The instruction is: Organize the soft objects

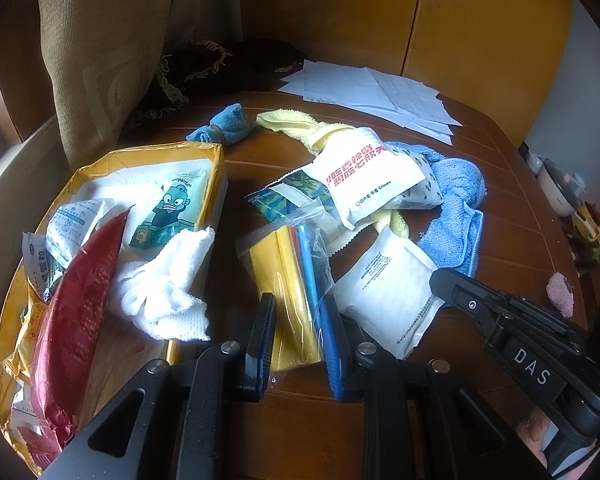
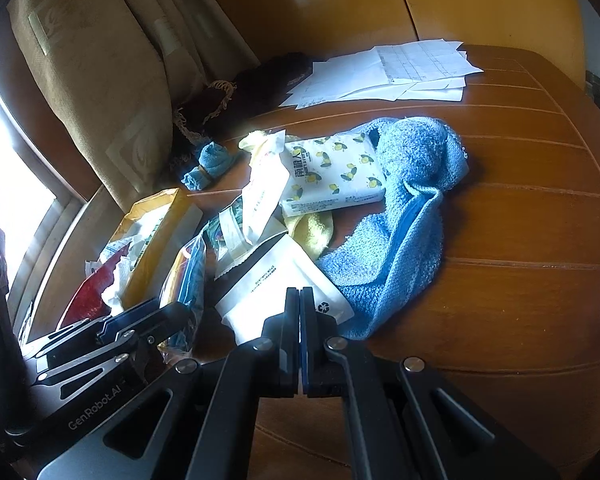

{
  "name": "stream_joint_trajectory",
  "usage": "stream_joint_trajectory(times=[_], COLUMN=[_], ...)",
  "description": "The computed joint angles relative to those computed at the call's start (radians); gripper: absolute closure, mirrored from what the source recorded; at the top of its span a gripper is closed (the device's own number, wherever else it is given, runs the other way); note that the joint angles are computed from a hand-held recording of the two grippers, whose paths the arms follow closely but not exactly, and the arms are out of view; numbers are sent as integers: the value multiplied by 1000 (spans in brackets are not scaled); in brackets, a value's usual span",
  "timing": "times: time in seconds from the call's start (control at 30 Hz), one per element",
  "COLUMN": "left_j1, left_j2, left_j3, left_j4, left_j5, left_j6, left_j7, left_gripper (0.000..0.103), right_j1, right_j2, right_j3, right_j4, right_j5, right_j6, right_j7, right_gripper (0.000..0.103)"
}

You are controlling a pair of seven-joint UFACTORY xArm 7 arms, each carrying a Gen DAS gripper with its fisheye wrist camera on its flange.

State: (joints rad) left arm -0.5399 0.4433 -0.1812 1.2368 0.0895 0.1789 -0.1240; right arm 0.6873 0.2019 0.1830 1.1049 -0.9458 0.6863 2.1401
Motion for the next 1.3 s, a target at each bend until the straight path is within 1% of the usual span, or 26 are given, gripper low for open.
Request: stream_joint_trajectory(times=[0.2,0.47,0.57,0.63,0.8,1.0,1.3], left_j1=[48,46,43,41,38,47,50], left_j2=[-20,-30,-27,-27,-31,-32,-36], left_j3=[-52,-53,-49,-47,-43,-49,-51], left_j4=[-25,-35,-31,-30,-33,-35,-42], left_j5=[-49,-72,-74,-74,-74,-80,-87], left_j6=[-5,-5,2,3,-1,2,0], left_j7=[47,67,68,68,64,70,73], left_gripper=[80,80,80,80,80,80,80], right_j1=[-3,-15,-18,-18,-22,-27,-34], right_j2=[-10,-19,-22,-26,-31,-36,-38], right_j3=[-5,-4,-4,-3,1,4,5], right_j4=[-18,-38,-44,-47,-51,-58,-65], right_j5=[-31,-57,-64,-73,-88,-110,-125], right_j6=[-35,-77,-86,-85,-85,-94,-111], right_j7=[50,100,112,125,146,177,200], right_gripper=[103,102,96,86,77,72,70])
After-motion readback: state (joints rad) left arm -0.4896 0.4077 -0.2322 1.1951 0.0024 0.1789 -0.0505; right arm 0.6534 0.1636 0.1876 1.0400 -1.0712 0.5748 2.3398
